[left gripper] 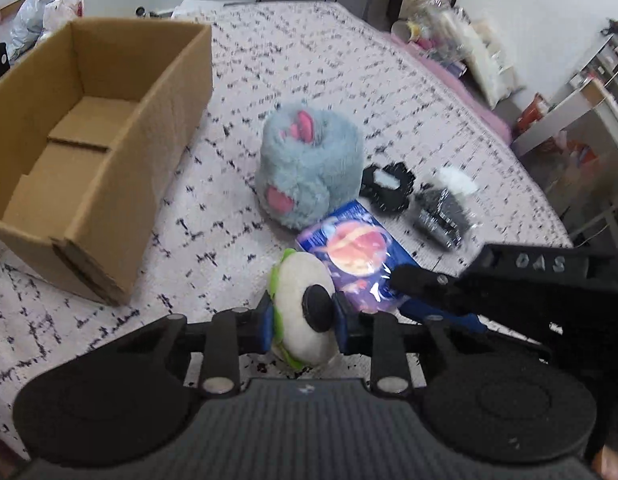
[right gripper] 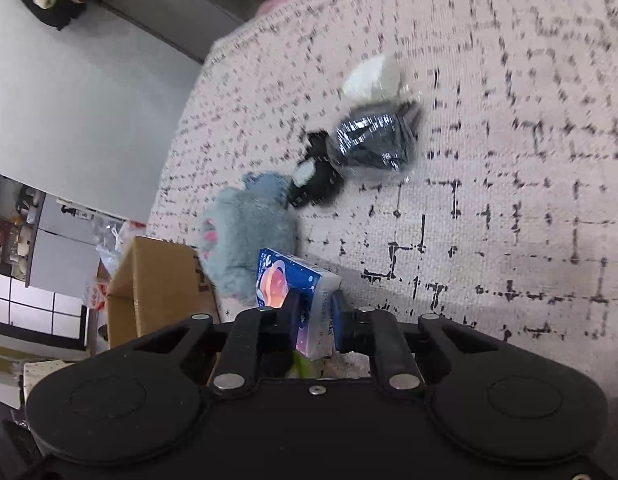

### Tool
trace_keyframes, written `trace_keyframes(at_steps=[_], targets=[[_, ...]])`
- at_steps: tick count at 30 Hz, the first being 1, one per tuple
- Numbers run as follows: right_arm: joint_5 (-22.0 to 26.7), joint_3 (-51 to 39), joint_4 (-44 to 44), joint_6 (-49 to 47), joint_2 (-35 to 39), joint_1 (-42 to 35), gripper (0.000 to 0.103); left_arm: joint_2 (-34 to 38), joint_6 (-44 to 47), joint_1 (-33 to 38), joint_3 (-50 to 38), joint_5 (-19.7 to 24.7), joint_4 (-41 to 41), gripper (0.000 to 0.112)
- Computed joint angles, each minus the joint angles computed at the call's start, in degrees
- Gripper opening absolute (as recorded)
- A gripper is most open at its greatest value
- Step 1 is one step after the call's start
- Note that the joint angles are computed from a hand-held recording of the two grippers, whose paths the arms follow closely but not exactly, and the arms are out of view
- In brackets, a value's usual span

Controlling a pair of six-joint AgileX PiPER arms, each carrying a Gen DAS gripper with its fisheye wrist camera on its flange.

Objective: Organize soft objects
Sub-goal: 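Carry the melon plush and card pack with both grippers over the cardboard box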

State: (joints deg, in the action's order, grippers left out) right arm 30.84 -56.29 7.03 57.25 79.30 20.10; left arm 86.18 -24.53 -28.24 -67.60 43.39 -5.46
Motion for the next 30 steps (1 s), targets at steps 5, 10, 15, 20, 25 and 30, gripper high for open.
trace_keyframes(at_steps=[5, 10, 15, 20, 25, 30], targets=[[2.9, -1.6, -11.4, 12.0, -3.3, 4.9, 0.015, -4.4, 3.2, 2.2, 0.2, 1.5, -2.3, 0.028], [7.6, -3.5, -21.8, 23.6, -6.0, 10.7, 0.014, -8.7, 7.3, 3.8, -0.2, 2.7, -4.6, 0.028], [11.5, -5.7, -30.7, 32.6, -7.3, 17.1, 0.014, -11.9, 11.2, 6.4, -0.7, 4.1, -6.5, 0.028], [14.5, -9.4, -36.0, 37.0, -6.3, 21.6, 0.014, -14.1, 17.5, 11.9, -0.7, 5.7, -11.0, 0.028], [17.2, -13.4, -38.9, 39.4, -3.8, 24.6, 0.014, -15.0, 24.0, 18.8, -1.1, 8.0, -17.6, 0.028], [19.7, -17.3, -42.5, 41.4, -1.3, 27.4, 0.014, -14.4, 28.8, 24.4, -2.1, 9.5, -21.0, 0.028]])
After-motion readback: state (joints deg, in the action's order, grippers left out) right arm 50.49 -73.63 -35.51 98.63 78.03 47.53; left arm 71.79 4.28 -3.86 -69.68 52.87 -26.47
